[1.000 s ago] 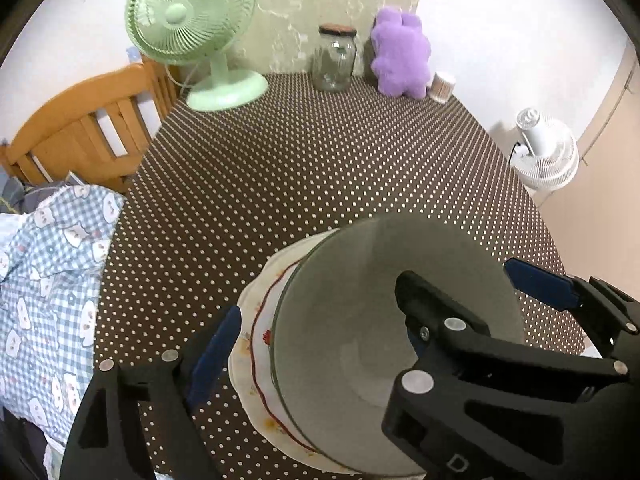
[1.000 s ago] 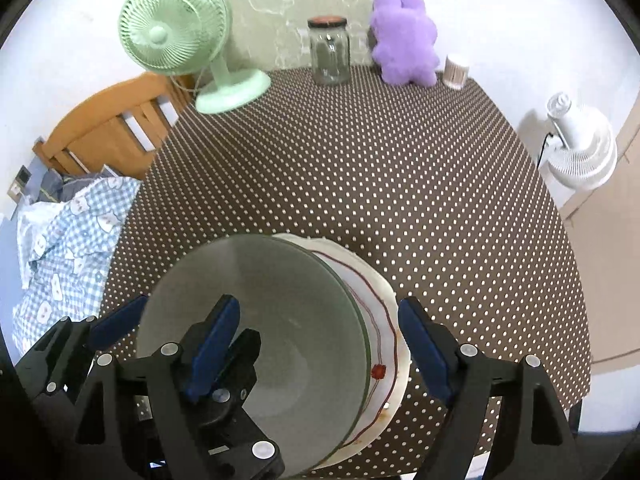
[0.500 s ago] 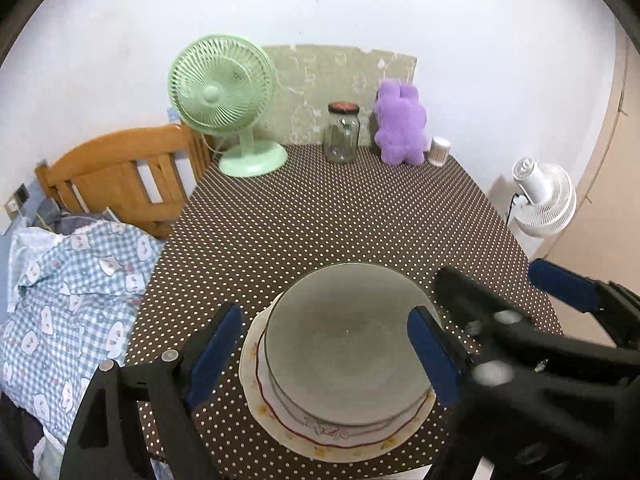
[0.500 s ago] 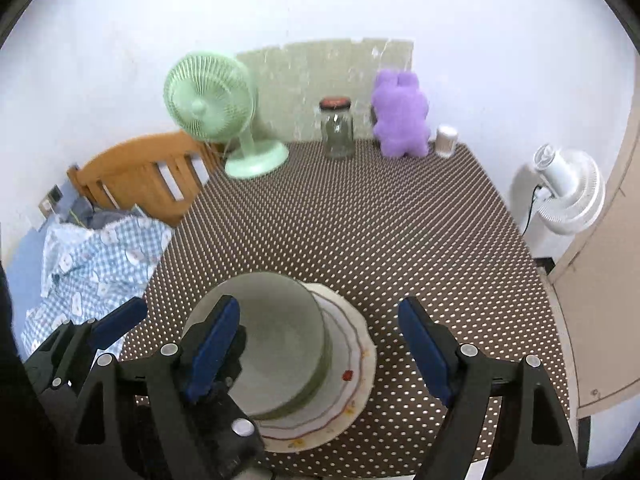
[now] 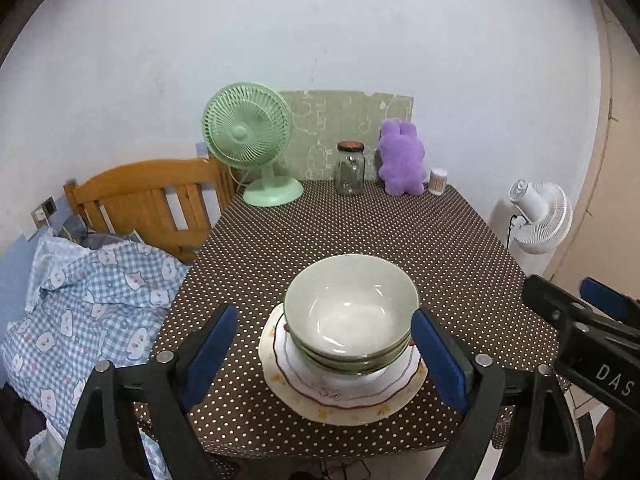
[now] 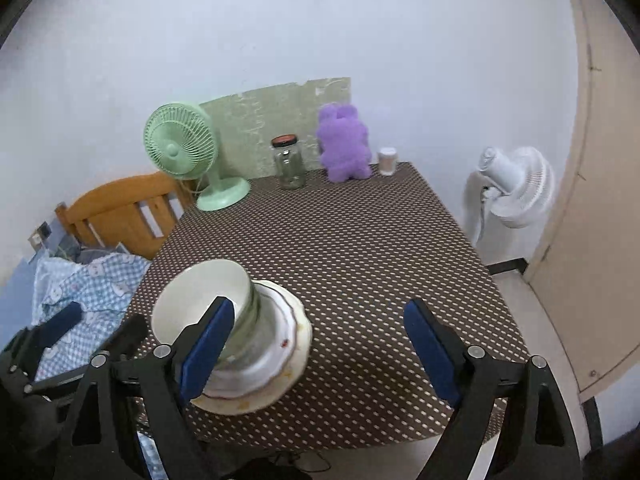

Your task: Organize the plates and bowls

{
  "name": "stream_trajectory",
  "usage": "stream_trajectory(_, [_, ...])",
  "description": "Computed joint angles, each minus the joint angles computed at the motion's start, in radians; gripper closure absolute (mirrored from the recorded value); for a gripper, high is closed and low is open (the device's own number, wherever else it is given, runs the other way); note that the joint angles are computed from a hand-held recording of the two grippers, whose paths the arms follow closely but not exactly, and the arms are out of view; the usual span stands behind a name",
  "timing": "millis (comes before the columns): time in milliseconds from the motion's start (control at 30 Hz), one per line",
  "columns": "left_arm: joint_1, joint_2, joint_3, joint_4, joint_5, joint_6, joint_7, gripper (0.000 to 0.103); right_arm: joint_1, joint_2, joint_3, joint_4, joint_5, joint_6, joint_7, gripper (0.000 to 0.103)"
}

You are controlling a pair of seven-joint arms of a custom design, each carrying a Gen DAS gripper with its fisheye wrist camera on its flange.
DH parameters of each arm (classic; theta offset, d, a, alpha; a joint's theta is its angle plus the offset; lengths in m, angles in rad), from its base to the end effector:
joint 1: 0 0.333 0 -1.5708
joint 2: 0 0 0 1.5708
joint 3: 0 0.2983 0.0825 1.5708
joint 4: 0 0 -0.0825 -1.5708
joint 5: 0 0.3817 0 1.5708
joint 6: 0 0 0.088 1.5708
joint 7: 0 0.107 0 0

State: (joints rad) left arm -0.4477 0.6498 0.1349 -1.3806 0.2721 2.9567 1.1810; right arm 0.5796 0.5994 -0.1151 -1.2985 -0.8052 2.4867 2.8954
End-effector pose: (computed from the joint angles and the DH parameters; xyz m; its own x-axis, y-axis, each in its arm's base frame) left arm 0.7095 -0.2786 0.4306 -0.2262 -0.9740 -0.0117 -0.5679 0.1417 -0.8108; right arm 0.6641 0.3618 0.4487 -0.2555 -0.9613 -0.1035 -0.5844 0.2388 -0.7755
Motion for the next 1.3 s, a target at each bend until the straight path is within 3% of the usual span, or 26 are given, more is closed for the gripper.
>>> stream_trajectory(67, [-0.002, -0.024, 0.006, -0.047, -0.001, 0.037, -0.014, 0.011, 0.020, -0.031, -0.015, -0.049, -0.038, -0.002, 0.037, 0.013])
stream_trajectory(267, [-0.081, -0.075, 0.115, -0.173, 0.007, 0.160, -0.070, 0.007, 0.046, -0.091, -0.011, -0.143, -0.154, -0.016, 0.127, 0.013])
stream_trajectory(400, [-0.108, -0.099, 0.139, -0.237, -0.039, 0.223, -0.045, 0.006, 0.049, -0.120, 0.003, -0.189, -0.224, -0.019, 0.191, 0.013])
stream_trajectory(567, [-0.186, -0.112, 0.218, -0.291, -0.095, 0.275, -0.024, 0.005, 0.042, -0.130, 0.026, -0.206, -0.273, -0.021, 0.215, 0.013])
stream_trajectory(1300, [-0.297, -0.102, 0.301, -0.295, -0.333, 0.248, 0.126, 0.003, 0.016, -0.141, 0.048, -0.228, -0.265, -0.005, 0.195, 0.010])
